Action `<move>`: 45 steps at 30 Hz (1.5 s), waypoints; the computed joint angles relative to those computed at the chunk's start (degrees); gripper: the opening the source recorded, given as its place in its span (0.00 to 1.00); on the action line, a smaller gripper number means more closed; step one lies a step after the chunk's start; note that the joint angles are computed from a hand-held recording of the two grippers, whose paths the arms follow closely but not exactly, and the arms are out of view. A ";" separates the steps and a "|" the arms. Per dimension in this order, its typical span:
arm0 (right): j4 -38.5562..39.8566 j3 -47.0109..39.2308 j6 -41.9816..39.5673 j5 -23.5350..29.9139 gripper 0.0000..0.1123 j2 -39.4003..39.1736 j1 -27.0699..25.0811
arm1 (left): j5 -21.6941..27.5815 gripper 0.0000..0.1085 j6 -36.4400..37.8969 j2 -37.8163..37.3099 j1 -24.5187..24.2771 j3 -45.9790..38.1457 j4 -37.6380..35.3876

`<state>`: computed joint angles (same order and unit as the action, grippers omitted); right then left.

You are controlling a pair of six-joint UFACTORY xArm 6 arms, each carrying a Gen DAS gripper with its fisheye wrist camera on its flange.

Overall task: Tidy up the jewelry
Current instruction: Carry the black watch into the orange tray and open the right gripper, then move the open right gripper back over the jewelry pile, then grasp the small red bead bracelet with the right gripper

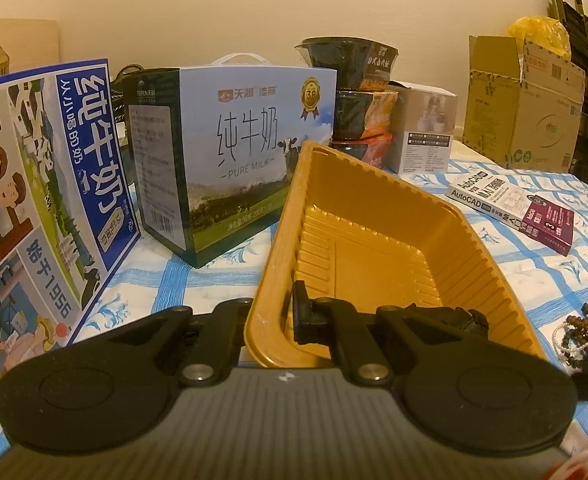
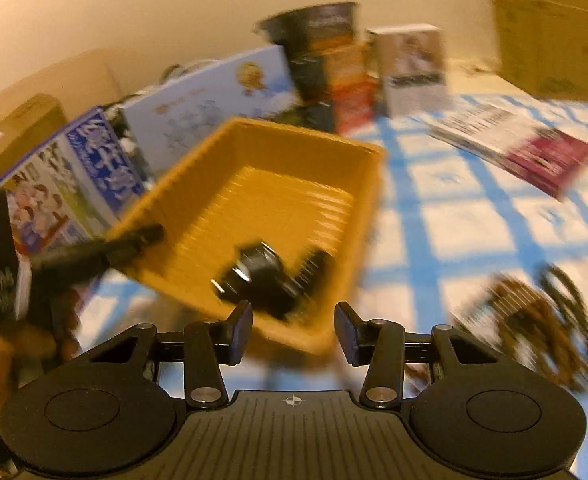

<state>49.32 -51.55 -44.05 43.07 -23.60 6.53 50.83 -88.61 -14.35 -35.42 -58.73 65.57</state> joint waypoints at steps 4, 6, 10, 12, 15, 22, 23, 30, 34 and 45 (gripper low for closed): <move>-7.44 3.60 4.13 0.54 0.41 -3.54 -3.68 | 0.06 0.06 -0.01 0.00 -0.01 -0.02 -0.01; -9.40 4.38 5.39 0.95 0.41 -4.34 -5.30 | 0.14 0.06 0.07 -0.05 -0.02 0.03 -0.09; -11.15 4.81 5.99 1.21 0.41 -5.07 -7.27 | 0.48 0.06 0.11 0.04 -0.20 -0.08 -0.10; -11.68 4.85 6.35 1.15 0.41 -5.31 -7.73 | 0.54 0.06 0.22 0.06 -0.23 -0.12 -0.10; -12.21 4.36 6.91 1.20 0.41 -5.21 -7.83 | 0.57 0.06 0.26 0.10 -0.24 -0.16 -0.11; -12.87 3.73 7.62 0.80 0.41 -4.70 -7.62 | 0.58 0.06 0.69 0.20 -0.24 -0.37 -0.09; -12.89 3.76 7.64 0.71 0.41 -4.70 -7.60 | 0.55 0.06 0.70 0.18 -0.20 -0.35 -0.07; -12.65 3.69 7.56 1.12 0.41 -4.83 -8.04 | 0.48 0.06 0.70 0.14 -0.18 -0.29 -0.06; -12.16 3.93 7.59 1.16 0.41 -5.09 -8.37 | 0.64 0.06 0.73 0.25 -0.26 -0.52 -0.18; -14.94 4.29 10.06 1.80 0.41 -5.17 -9.53 | 0.65 0.06 0.73 0.26 -0.27 -0.51 -0.22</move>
<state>34.38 -47.26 -33.98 44.86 -28.77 -3.00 51.48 -87.88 -14.10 -35.69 -59.24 65.35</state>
